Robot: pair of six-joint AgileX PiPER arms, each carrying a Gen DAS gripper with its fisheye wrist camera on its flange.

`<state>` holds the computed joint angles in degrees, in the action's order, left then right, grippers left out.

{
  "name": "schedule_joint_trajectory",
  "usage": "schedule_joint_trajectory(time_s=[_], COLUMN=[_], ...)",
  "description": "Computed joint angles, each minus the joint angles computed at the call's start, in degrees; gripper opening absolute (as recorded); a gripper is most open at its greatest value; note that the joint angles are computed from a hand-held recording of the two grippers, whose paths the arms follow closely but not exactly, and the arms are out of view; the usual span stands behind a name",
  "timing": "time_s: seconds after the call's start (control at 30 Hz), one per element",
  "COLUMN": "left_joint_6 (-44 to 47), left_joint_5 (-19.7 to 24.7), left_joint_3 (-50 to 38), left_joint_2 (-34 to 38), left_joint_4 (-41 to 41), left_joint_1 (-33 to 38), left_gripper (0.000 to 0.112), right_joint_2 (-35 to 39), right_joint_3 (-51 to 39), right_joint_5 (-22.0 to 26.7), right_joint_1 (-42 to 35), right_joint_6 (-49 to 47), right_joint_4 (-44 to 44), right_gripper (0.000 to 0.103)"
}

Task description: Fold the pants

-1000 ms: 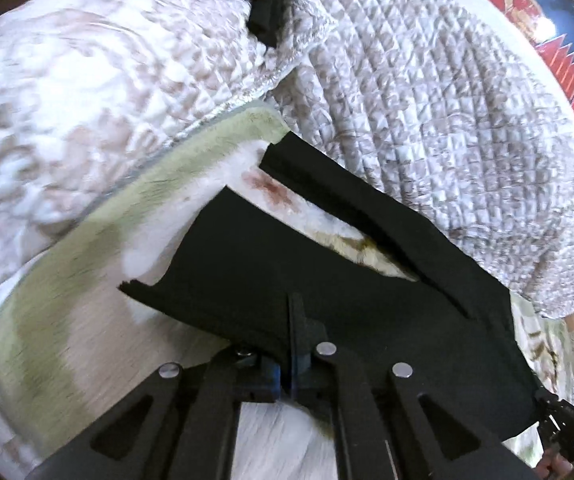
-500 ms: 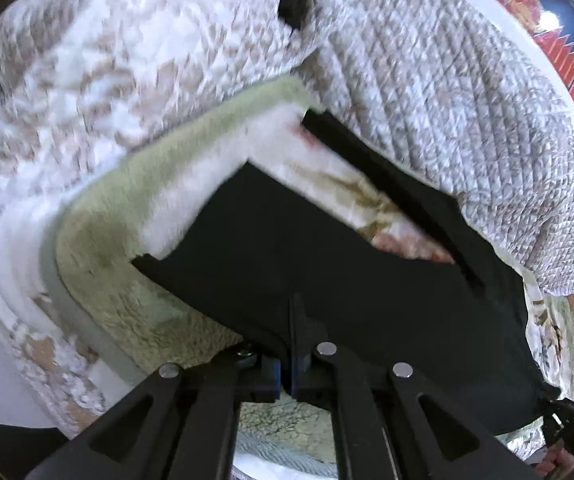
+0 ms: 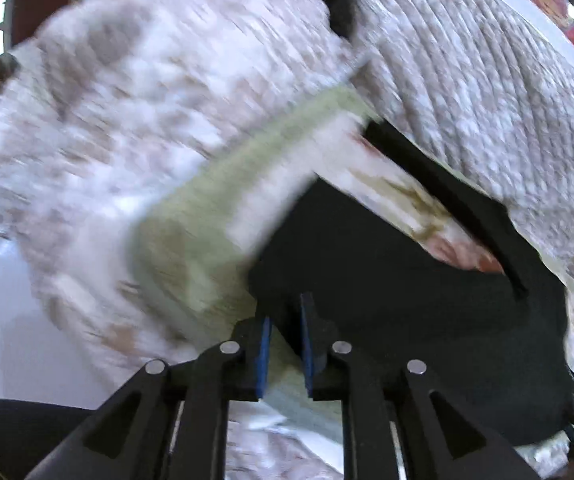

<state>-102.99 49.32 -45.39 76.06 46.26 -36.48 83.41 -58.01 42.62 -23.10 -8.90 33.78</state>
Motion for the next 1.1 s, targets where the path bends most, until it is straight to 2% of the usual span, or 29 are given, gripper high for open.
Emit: schedule_joint_trajectory(time_s=[0.07, 0.1, 0.17, 0.23, 0.33, 0.37, 0.43, 0.53, 0.6, 0.63, 0.67, 0.7, 0.77, 0.93, 1.03, 1.1], left_joint_6=[0.4, 1.2, 5.4, 11.4, 18.1, 20.6, 26.6, 34.7, 37.8, 38.8, 40.0, 39.7, 38.3, 25.8, 29.1, 28.6], left_joint_5=[2.0, 1.4, -2.9, -8.2, -8.9, -8.9, -5.4, -4.8, -4.2, -3.9, -3.3, -3.2, -4.4, -5.4, -5.6, -5.2], left_joint_3=[-1.1, -1.7, -3.2, -5.1, -10.5, -12.3, -17.3, -21.7, -23.2, -23.8, -24.6, -24.8, -24.1, -20.9, -21.5, -20.5], left_joint_2=[-0.8, -0.8, 0.4, 2.8, 9.3, 11.5, 16.2, 20.8, 22.6, 23.2, 23.6, 23.7, 23.3, 21.2, 22.4, 22.1], left_joint_4=[1.0, 1.8, 1.9, 0.5, -0.4, -1.4, -5.2, -11.7, -11.1, -10.6, -10.6, -9.8, -8.8, 3.2, -0.6, -2.3], left_joint_1=[-0.2, 0.2, 2.2, 4.9, 8.8, 10.5, 13.5, 17.1, 16.2, 15.8, 15.4, 15.1, 15.1, 14.0, 14.9, 15.5], left_gripper=[0.023, 0.027, 0.039, 0.044, 0.048, 0.052, 0.056, 0.059, 0.059, 0.05, 0.023, 0.004, 0.004, 0.005, 0.007, 0.01], right_joint_2=[-2.9, -3.8, -5.3, -6.2, -7.5, -7.6, -7.8, -6.3, -3.5, -1.5, 0.1, 1.7, 3.8, 5.3, 6.4, 7.0], right_joint_3=[0.1, 0.2, 0.0, -0.1, 0.2, 0.2, 0.0, -1.4, -3.3, -4.5, -5.4, -6.3, -7.1, -5.5, -5.3, -5.4], right_joint_5=[-2.8, -3.9, -6.8, -8.7, -10.7, -11.3, -12.2, -13.2, -13.1, -12.7, -12.7, -12.5, -12.9, -14.7, -15.4, -15.4], right_joint_1=[2.4, 3.5, 7.0, 9.7, 12.3, 12.5, 12.5, 13.6, 14.5, 15.5, 16.5, 17.5, 19.3, 21.1, 21.0, 21.3], right_joint_6=[6.8, 9.3, 16.3, 22.2, 32.1, 33.3, 33.2, 26.7, 17.1, 12.6, 9.6, 7.4, 5.1, 1.7, 3.5, 7.8], right_joint_4=[-7.6, -10.5, -18.9, -26.5, -38.3, -39.9, -40.5, -36.1, -28.5, -25.1, -23.0, -21.5, -20.0, -16.7, -19.0, -23.8], right_gripper=[0.028, 0.028, 0.028, 0.028, 0.028, 0.028, 0.028, 0.029, 0.029, 0.029, 0.029, 0.029, 0.029, 0.029, 0.029, 0.029])
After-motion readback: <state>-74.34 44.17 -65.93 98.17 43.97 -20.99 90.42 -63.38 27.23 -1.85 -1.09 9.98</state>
